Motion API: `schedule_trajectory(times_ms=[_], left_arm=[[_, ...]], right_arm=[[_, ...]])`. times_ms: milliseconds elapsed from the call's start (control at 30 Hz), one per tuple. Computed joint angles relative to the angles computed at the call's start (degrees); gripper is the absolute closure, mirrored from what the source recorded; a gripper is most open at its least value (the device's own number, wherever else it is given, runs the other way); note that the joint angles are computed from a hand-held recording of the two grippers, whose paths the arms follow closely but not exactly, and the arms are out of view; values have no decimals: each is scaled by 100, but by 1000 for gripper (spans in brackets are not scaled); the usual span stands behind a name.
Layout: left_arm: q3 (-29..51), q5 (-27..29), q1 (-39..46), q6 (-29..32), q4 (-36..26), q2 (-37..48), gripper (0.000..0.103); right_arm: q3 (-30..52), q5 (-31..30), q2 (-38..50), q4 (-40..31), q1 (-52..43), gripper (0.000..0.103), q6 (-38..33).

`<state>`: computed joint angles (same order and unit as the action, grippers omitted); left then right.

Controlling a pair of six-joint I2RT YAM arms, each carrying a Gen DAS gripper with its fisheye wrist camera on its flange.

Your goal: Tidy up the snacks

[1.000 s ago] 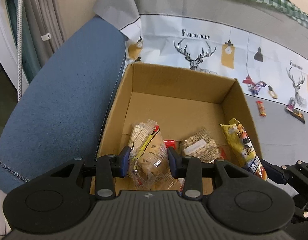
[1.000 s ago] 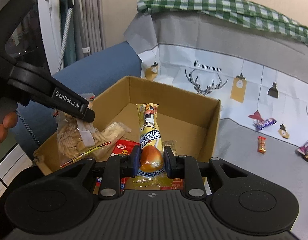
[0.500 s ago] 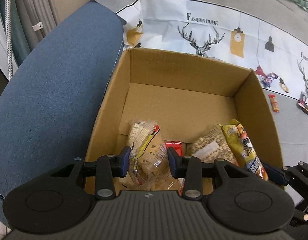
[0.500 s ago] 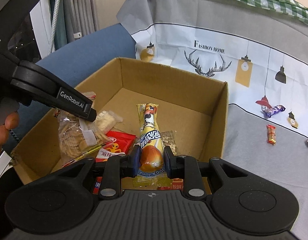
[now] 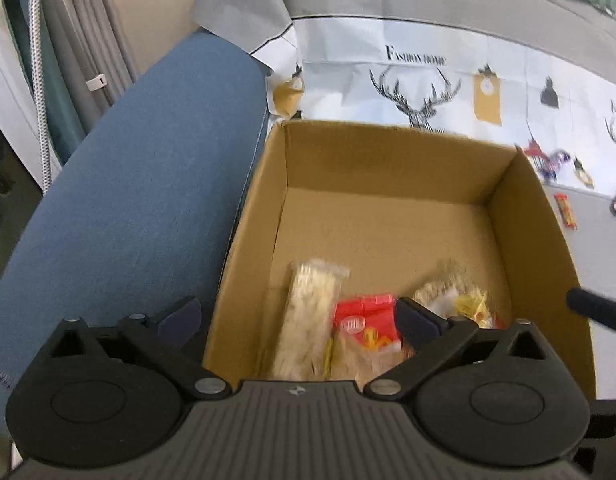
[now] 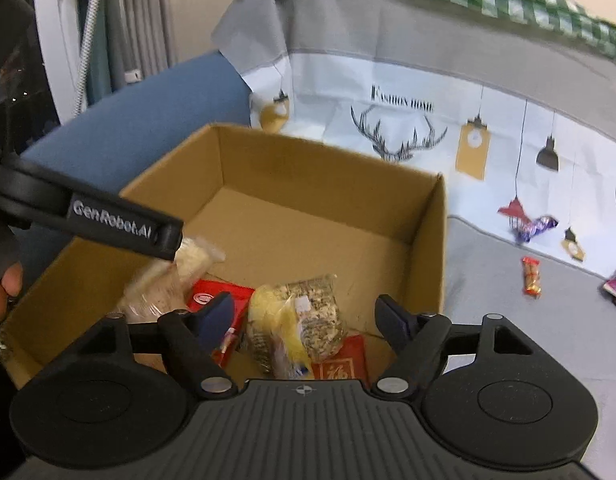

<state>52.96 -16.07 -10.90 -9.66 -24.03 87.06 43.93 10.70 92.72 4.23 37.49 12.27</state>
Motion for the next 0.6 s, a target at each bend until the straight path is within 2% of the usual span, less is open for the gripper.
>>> schedule_trajectory(times_ms=[133, 300, 467, 600], left_arm=[[-685, -230, -277, -439, -457, -1111, 0], [-1330, -808, -1059, -1458, -1539, -2606, 0], [-1349, -1440, -2253, -2693, -2833, -3535, 0], [-1121, -2130, -3299, -3846, -3732, -3800, 0]], right_arm=[[-231, -93, -743, -688, 141, 10, -19], [-655, -145, -1962, -1879, 541, 6, 446], [-1016, 495, -3230, -2794, 1249, 6, 1163], [-1168, 1162, -4005, -3174, 1890, 5, 1461]])
